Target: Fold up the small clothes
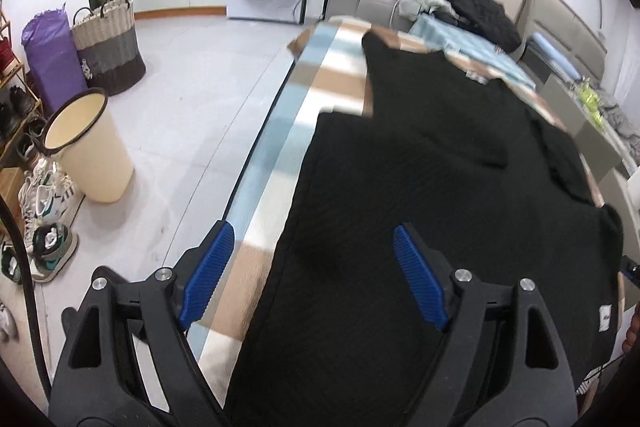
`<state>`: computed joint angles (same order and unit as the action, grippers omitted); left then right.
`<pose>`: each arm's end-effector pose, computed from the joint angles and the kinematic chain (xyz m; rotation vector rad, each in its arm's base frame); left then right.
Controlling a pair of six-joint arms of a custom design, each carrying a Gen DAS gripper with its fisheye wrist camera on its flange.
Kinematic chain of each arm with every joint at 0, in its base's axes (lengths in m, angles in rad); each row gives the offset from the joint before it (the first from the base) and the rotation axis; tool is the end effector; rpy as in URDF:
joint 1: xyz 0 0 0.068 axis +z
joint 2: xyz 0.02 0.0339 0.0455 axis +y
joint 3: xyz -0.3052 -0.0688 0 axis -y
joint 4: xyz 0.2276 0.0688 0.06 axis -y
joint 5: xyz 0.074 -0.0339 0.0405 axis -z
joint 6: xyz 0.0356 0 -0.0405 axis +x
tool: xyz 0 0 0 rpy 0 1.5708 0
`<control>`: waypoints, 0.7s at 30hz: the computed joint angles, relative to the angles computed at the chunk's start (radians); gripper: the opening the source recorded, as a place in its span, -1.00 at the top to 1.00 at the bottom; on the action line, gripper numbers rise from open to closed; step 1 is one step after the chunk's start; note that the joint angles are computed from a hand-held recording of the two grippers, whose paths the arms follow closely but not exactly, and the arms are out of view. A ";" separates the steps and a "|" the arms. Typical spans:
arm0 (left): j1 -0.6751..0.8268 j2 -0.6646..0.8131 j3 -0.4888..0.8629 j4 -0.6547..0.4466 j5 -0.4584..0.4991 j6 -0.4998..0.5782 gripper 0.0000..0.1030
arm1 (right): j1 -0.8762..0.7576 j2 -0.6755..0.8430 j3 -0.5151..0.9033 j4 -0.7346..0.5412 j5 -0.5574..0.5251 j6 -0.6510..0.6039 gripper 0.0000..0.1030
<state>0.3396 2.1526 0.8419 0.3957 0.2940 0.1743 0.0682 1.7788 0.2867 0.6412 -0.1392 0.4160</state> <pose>0.3524 0.1136 0.0783 -0.0787 2.4354 -0.1381 0.2319 0.0208 0.1078 0.3602 2.4215 0.3864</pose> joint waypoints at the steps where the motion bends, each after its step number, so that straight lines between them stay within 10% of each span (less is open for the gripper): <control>1: -0.004 0.009 -0.003 0.010 -0.010 0.007 -0.56 | 0.010 0.012 -0.014 0.033 -0.001 0.007 -0.37; 13: -0.066 0.101 0.093 -0.067 -0.025 0.024 -0.30 | 0.103 0.074 -0.061 0.127 0.074 0.037 -0.37; 18: -0.078 0.106 0.103 -0.052 -0.019 0.020 0.75 | 0.132 0.084 -0.099 0.194 0.109 0.040 -0.36; 19: -0.072 0.106 0.113 -0.069 0.017 0.020 0.83 | 0.147 0.090 -0.104 0.207 0.130 0.037 -0.31; 21: -0.069 0.084 0.083 -0.022 0.033 0.008 0.88 | 0.173 0.110 -0.106 0.240 0.175 0.017 0.48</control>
